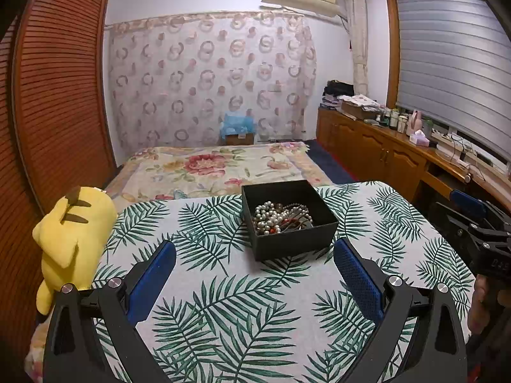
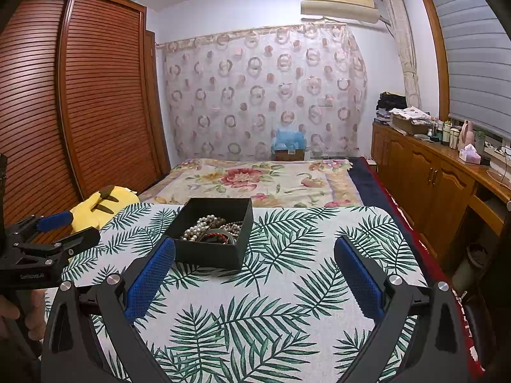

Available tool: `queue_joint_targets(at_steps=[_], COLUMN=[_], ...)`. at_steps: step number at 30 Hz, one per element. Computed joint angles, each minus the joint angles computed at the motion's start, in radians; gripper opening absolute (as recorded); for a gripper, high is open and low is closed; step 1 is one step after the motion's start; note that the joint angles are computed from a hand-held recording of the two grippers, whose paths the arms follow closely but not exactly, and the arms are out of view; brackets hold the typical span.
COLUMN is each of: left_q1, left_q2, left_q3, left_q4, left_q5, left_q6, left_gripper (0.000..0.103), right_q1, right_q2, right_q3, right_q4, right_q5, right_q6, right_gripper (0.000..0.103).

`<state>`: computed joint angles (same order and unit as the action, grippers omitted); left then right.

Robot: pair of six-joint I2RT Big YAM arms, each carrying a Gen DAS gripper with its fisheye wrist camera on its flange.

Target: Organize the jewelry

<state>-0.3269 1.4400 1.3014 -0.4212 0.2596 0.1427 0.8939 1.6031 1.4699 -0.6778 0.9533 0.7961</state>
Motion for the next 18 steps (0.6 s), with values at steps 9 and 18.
queue_joint_targets(at_steps=[9,18], left_q1=[-0.002,-0.001], left_q2=[0.000,-0.003], left_q3=[0.000,-0.007], left_q4=[0.002,0.011], left_q5=[-0.002,-0.001], left_q6=[0.000,-0.004], left_gripper=[0.095,0.095], right_q1=[0.001,0.001], right_q2=[0.002,0.002], right_q3=[0.003,0.002], right_q4=[-0.003,-0.002], right_q5=[0.001,0.002], right_q6=[0.002,0.001], right_gripper=[0.100,0.100])
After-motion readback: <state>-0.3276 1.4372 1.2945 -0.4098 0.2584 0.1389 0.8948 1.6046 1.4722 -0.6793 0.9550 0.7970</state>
